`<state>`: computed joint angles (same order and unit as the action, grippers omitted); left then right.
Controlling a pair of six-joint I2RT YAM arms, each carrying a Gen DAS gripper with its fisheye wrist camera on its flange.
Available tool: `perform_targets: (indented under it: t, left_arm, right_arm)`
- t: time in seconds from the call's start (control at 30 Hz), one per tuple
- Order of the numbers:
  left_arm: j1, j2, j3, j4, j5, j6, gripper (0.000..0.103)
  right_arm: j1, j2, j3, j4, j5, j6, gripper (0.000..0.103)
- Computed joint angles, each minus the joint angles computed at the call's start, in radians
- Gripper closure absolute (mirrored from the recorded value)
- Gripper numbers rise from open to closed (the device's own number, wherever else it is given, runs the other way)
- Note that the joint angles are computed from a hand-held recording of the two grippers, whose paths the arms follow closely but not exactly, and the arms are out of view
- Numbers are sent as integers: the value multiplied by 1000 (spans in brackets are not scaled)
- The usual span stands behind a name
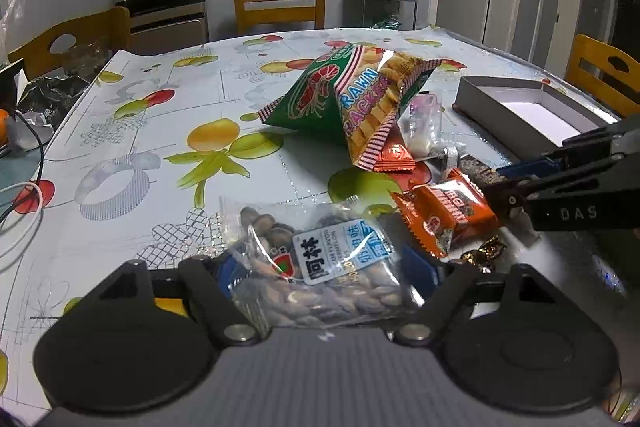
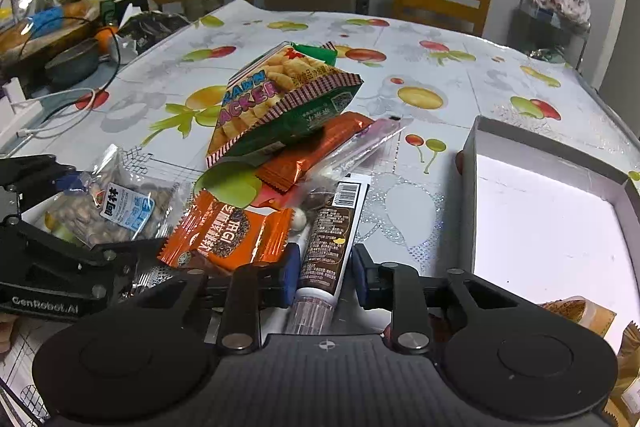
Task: Organize snacks
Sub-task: 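Close right tool on brown chocolate tube while left tool lifts pistachio bag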
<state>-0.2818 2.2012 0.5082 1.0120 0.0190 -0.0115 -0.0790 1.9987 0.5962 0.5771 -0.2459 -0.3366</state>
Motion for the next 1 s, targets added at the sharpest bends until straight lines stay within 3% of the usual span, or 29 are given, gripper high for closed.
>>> perform_targets:
  t: [0.27, 0.83, 1.0]
  left_arm:
    - [32, -6, -29, 43, 56, -15, 41]
    - [68, -15, -111, 136, 132, -19, 52]
    - [60, -35, -125, 131, 126, 3, 57]
  right_arm:
    - [-17, -11, -17, -2, -36, -3, 77]
    - [-102, -25, -43, -12, -178, 44, 78]
    - [-92, -29, -54, -7, -168, 28, 78]
